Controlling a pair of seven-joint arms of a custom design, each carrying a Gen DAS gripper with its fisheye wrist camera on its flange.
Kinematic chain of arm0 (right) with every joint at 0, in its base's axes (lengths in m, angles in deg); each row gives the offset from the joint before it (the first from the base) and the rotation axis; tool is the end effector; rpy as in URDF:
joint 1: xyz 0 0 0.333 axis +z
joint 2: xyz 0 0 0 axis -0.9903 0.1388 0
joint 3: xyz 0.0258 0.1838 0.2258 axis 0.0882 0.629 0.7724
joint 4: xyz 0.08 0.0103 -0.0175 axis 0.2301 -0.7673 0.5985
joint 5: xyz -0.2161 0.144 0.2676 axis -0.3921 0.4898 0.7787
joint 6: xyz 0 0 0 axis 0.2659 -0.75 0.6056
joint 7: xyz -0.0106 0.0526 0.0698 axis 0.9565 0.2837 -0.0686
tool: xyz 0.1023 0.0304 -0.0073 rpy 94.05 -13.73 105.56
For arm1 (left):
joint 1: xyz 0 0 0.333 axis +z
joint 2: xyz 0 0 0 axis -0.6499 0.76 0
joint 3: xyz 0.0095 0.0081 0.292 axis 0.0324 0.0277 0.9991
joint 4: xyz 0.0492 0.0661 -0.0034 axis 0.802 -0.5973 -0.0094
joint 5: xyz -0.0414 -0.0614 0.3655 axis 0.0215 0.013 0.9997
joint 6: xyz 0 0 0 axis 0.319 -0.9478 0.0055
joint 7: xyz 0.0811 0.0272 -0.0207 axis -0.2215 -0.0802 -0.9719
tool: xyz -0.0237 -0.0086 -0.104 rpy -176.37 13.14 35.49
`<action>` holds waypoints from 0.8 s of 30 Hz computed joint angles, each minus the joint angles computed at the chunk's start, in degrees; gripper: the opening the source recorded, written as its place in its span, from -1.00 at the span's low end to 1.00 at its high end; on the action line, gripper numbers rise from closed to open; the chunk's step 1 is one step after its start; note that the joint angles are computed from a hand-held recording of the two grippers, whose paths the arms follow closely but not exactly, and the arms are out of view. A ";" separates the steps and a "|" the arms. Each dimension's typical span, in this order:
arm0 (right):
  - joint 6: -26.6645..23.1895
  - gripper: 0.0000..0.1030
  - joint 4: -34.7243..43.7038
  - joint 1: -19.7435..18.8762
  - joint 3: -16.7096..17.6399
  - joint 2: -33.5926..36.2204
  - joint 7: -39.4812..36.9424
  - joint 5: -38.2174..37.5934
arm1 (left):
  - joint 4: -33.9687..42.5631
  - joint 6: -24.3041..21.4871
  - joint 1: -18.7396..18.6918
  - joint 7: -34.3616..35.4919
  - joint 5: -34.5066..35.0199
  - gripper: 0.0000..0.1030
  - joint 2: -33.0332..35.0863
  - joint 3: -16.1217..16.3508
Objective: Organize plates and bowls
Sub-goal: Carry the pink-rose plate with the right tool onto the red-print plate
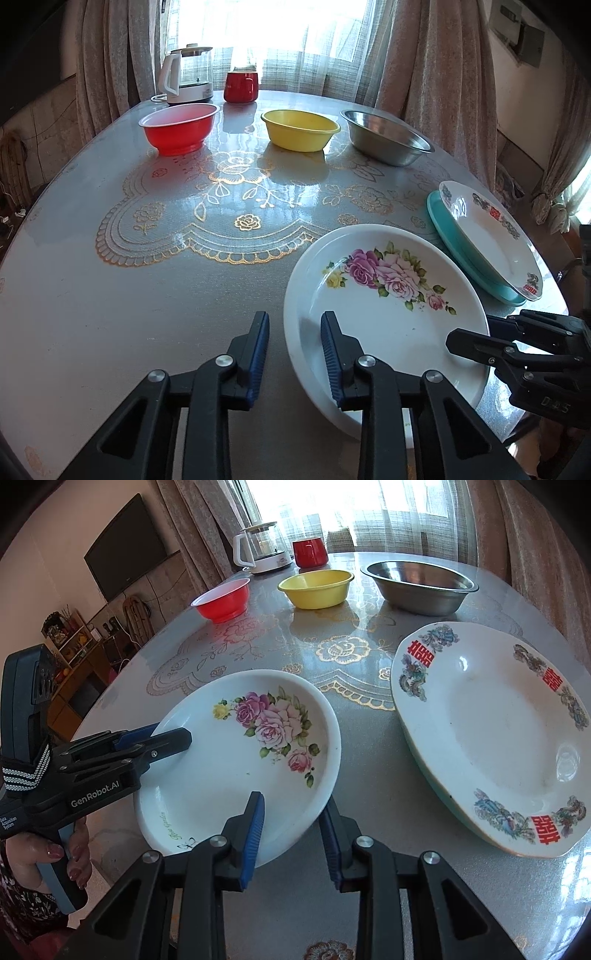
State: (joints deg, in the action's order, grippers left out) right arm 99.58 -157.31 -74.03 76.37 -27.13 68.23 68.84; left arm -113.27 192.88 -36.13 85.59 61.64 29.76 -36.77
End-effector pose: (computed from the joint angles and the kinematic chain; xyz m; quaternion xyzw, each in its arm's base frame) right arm 0.5312 0.0589 0.2957 -0.6988 0.6375 -0.1162 0.3029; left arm 0.5937 -0.2271 0.2840 -0.5524 0.7593 -0.3188 0.1292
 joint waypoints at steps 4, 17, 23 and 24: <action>1.76 -0.47 0.93 0.53 -0.09 1.17 1.14 -1.87 | 0.22 0.46 -2.42 -0.45 1.03 -0.53 -0.33 2.37; 0.74 -0.54 3.43 -1.50 2.00 2.51 -3.67 2.92 | -1.01 4.84 -4.23 -4.44 4.95 -0.55 -0.89 6.61; 0.70 -0.60 3.61 -1.22 1.87 1.70 -9.48 8.24 | -1.88 7.97 -7.52 -7.26 7.55 -0.55 -2.00 10.93; 0.81 -0.60 3.62 -0.96 1.69 1.54 -10.12 8.79 | -2.01 8.72 -9.89 -8.10 7.83 -0.55 -2.42 13.53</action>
